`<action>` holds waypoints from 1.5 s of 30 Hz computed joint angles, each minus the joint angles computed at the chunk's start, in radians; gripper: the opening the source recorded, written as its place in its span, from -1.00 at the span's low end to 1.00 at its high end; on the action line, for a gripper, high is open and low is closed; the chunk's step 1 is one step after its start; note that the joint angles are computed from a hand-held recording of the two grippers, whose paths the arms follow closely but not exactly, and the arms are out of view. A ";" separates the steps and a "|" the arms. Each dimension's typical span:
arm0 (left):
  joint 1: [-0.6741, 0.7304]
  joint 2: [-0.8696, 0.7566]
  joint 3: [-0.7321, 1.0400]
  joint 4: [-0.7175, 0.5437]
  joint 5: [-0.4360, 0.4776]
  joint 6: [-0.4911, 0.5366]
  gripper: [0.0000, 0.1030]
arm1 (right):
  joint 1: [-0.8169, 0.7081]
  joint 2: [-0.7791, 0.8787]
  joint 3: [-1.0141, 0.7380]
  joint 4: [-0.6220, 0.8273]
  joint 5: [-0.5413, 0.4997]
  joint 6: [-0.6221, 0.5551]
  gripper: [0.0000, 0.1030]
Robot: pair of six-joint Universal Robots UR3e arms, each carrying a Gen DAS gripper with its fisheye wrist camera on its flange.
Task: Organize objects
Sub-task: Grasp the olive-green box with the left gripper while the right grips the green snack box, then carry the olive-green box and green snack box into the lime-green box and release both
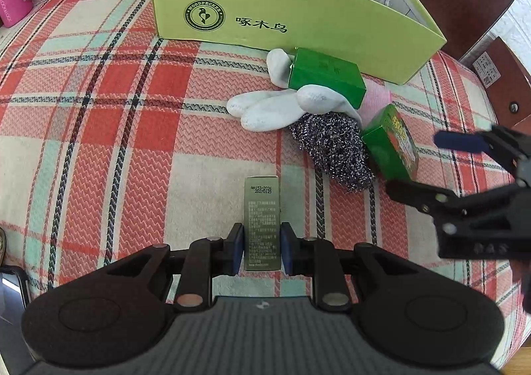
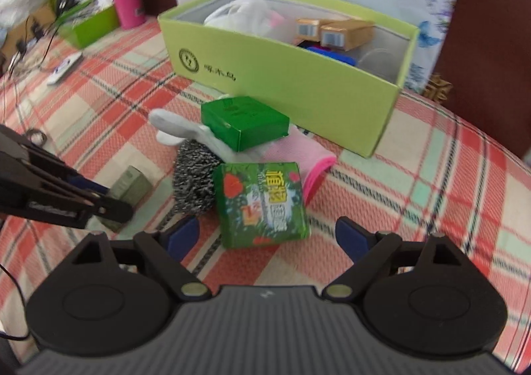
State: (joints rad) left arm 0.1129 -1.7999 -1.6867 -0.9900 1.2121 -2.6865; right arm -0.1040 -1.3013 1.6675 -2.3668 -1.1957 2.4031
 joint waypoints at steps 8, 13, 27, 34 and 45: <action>-0.021 -0.037 0.039 0.008 0.013 -0.015 -0.55 | 0.004 0.131 -0.142 0.086 0.018 -0.002 0.39; -0.034 -0.052 0.054 0.018 0.022 -0.028 -0.54 | -0.009 0.062 -0.023 0.030 -0.009 0.018 0.18; 0.016 0.093 0.112 -0.145 -0.146 0.041 -0.55 | -0.121 -0.349 0.274 0.225 0.087 0.012 0.17; 0.021 0.116 0.228 -0.161 -0.207 -0.021 -0.55 | -0.106 -0.342 0.149 0.192 0.158 0.070 0.17; -0.025 -0.042 0.510 -0.124 -0.179 -0.168 -0.55 | 0.030 -0.028 -0.280 0.072 0.104 0.244 0.17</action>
